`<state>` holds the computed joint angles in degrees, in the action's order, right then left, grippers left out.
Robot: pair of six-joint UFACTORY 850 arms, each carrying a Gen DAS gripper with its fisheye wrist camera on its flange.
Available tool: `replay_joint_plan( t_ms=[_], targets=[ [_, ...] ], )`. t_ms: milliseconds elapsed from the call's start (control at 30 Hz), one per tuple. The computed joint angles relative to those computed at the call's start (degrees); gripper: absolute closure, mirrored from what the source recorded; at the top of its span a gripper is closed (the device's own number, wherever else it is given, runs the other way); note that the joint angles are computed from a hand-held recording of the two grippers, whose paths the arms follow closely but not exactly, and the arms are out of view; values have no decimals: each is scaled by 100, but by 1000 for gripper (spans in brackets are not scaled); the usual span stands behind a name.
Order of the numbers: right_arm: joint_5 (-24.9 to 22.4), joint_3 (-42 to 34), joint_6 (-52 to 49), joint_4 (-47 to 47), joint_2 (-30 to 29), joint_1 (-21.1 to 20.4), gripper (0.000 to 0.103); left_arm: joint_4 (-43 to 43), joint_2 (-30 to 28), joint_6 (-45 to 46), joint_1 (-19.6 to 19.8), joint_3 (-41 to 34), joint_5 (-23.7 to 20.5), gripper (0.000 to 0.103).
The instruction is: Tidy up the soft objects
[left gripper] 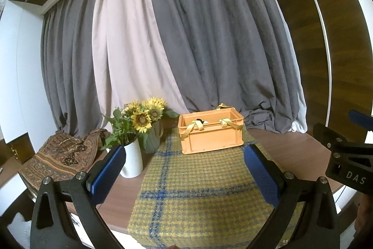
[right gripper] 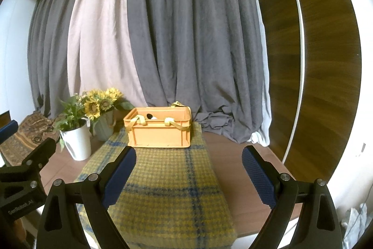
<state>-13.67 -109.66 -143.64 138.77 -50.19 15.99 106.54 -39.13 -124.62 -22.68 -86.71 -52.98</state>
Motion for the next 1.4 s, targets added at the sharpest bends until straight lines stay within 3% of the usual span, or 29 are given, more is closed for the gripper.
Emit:
replay_joint_plan(
  t_ms=[300,1400],
  targets=[
    [-167,345,-475,444,210,-35,10,-50,76,24,-67,94,-81,0],
    [-207,450,-412,363,290,-56,10,-30,135,-7,-66,158,52,0]
  ],
)
